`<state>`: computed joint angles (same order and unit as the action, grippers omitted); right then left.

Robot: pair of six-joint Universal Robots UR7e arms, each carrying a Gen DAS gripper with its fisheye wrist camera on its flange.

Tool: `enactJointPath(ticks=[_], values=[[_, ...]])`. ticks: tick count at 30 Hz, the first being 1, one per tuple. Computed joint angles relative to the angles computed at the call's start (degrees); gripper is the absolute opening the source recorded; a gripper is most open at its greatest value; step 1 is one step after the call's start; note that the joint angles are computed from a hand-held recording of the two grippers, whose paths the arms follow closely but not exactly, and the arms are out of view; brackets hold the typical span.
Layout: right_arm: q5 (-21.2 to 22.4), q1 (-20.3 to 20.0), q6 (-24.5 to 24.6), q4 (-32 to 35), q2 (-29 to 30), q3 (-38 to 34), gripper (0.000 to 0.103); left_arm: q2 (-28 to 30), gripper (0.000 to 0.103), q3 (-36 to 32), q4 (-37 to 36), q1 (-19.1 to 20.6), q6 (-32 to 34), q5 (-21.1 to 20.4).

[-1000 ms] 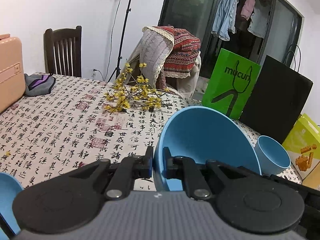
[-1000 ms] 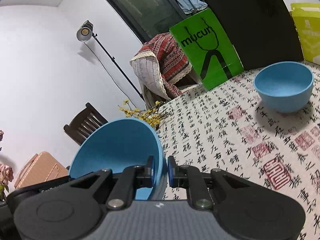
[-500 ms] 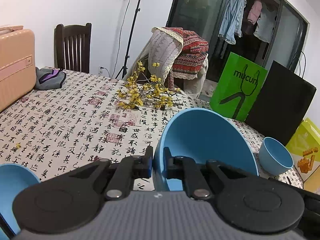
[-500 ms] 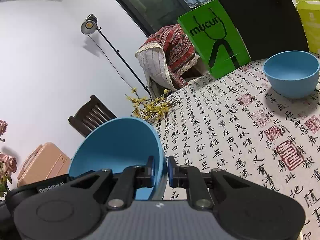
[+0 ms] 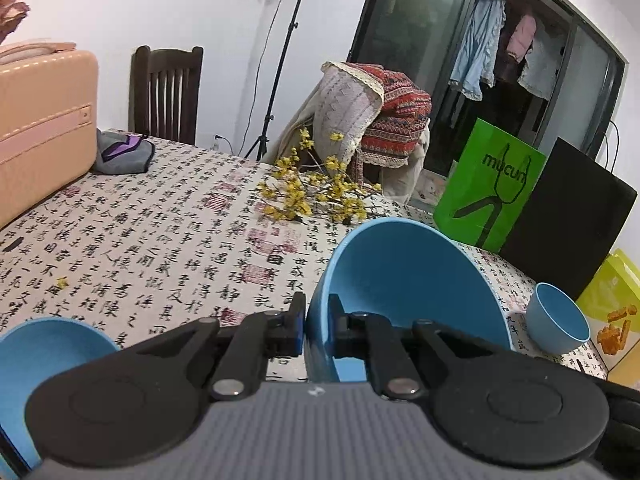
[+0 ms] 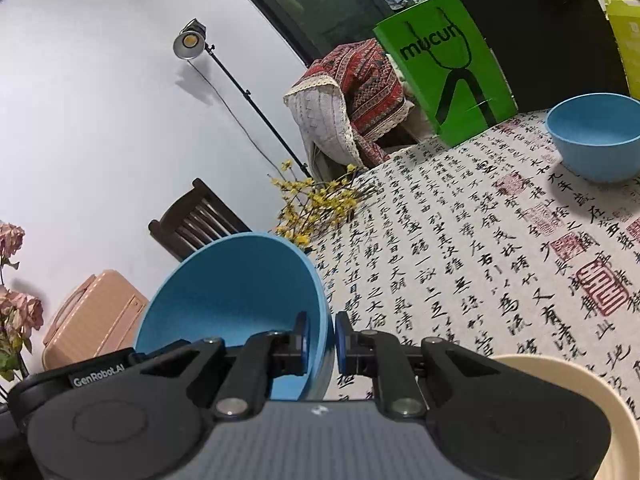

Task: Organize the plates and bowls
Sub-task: 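Carry the held blue bowl with both grippers toward the pink vase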

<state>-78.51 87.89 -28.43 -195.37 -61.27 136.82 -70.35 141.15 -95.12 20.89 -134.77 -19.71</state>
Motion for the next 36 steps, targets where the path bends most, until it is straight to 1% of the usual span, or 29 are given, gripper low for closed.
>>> enactJointPath(ticks=[10, 19, 30, 36], values=[[-0.16, 2.07, 0.09, -2.3, 1.0, 2.15, 0.013, -3.8, 0.011, 1.86, 9.37, -4.14, -9.15, -4.01], [-0.59, 3.88, 0.16, -4.43, 1.69, 4.14, 0.013, -6.77, 0.011, 4.01, 14.43, -8.39, -15.08, -8.04], [-0.44, 6.46, 0.55, -5.72, 2.69, 5.76, 0.013, -10.69, 0.011, 5.93, 22.4, -15.2, -22.69, -15.3], [-0.38, 7.85, 0.95, -6.43, 3.19, 6.55, 0.013, -12.28, 0.011, 6.79, 25.16, -18.64, -25.25, -18.97]])
